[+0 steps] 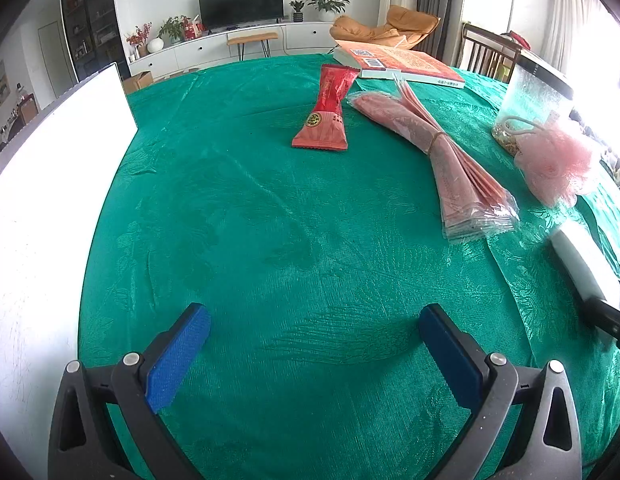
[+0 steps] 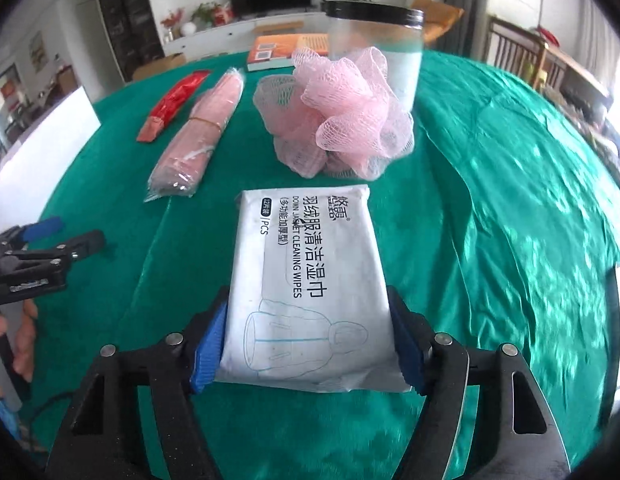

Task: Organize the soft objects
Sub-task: 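Close the right gripper on the white wipes packet and hold it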

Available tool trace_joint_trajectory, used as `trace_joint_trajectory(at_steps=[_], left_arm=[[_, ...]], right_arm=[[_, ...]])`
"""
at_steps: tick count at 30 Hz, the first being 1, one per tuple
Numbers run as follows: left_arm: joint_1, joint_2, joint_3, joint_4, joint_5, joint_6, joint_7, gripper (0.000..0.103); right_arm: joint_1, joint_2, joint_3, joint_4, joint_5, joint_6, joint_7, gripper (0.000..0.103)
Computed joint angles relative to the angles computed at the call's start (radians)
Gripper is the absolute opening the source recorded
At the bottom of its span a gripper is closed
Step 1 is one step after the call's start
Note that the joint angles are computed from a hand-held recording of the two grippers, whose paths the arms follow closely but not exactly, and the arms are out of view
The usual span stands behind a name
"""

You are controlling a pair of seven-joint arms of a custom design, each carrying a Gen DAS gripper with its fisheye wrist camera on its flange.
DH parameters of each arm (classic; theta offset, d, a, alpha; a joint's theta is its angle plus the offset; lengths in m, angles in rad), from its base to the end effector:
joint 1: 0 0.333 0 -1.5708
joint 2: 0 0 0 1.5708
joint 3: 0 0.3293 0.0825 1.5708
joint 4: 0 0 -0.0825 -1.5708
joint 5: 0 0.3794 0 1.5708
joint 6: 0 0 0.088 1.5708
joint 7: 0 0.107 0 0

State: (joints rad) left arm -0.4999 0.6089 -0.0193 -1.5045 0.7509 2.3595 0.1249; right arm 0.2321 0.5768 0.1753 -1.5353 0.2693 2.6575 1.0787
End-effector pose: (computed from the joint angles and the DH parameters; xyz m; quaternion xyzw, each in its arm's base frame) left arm 0.6454 -0.3555 0.3513 -0.8067 0.5055 -0.1683 0.2555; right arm 0.6981 0.2638 0.3968 -0.8529 0.4281 -0.1061 0.2795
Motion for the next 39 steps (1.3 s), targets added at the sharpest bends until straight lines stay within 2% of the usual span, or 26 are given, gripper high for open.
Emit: trace_joint_trajectory(at_steps=[3, 5, 7, 9, 11, 12, 16, 21, 24, 39], left_arm=[[0.000, 0.000, 0.000, 0.000, 0.000, 0.000, 0.000, 0.103], [0.000, 0.000, 0.001, 0.000, 0.000, 0.000, 0.000, 0.103], [-0.001, 0.000, 0.001, -0.001, 0.000, 0.000, 0.000, 0.103], [-0.001, 0.000, 0.000, 0.000, -0.001, 0.000, 0.001, 0.103], [-0.001, 0.000, 0.000, 0.000, -0.001, -0.001, 0.001, 0.103], [-0.001, 0.000, 0.000, 0.000, -0.001, -0.001, 0.001, 0.103], [-0.001, 0.000, 0.000, -0.001, -0.001, -0.001, 0.001, 0.103], [0.000, -0.001, 0.000, -0.001, -0.001, 0.000, 0.001, 0.103], [0.000, -0.001, 0.000, -0.001, -0.001, 0.000, 0.001, 0.103], [0.000, -0.001, 0.000, -0.002, -0.001, 0.000, 0.001, 0.103]], right_arm=[[0.008, -0.061, -0.025, -0.070, -0.002, 0.008, 0.051, 0.074], [0.064, -0.092, -0.101, -0.124, -0.069, 0.081, 0.182, 0.074], [0.097, -0.079, -0.161, -0.117, -0.138, 0.125, 0.307, 0.074], [0.077, -0.044, -0.156, -0.076, -0.149, 0.137, 0.366, 0.074], [0.103, -0.009, -0.203, -0.032, -0.212, 0.136, 0.459, 0.074], [0.099, 0.009, -0.207, -0.012, -0.227, 0.144, 0.484, 0.074], [0.033, 0.047, -0.138, 0.038, -0.215, 0.150, 0.476, 0.078], [0.093, 0.047, -0.199, 0.037, -0.318, 0.123, 0.524, 0.085], [0.069, 0.040, -0.174, 0.022, -0.316, 0.131, 0.520, 0.086], [0.066, 0.035, -0.169, 0.013, -0.338, 0.133, 0.534, 0.086]])
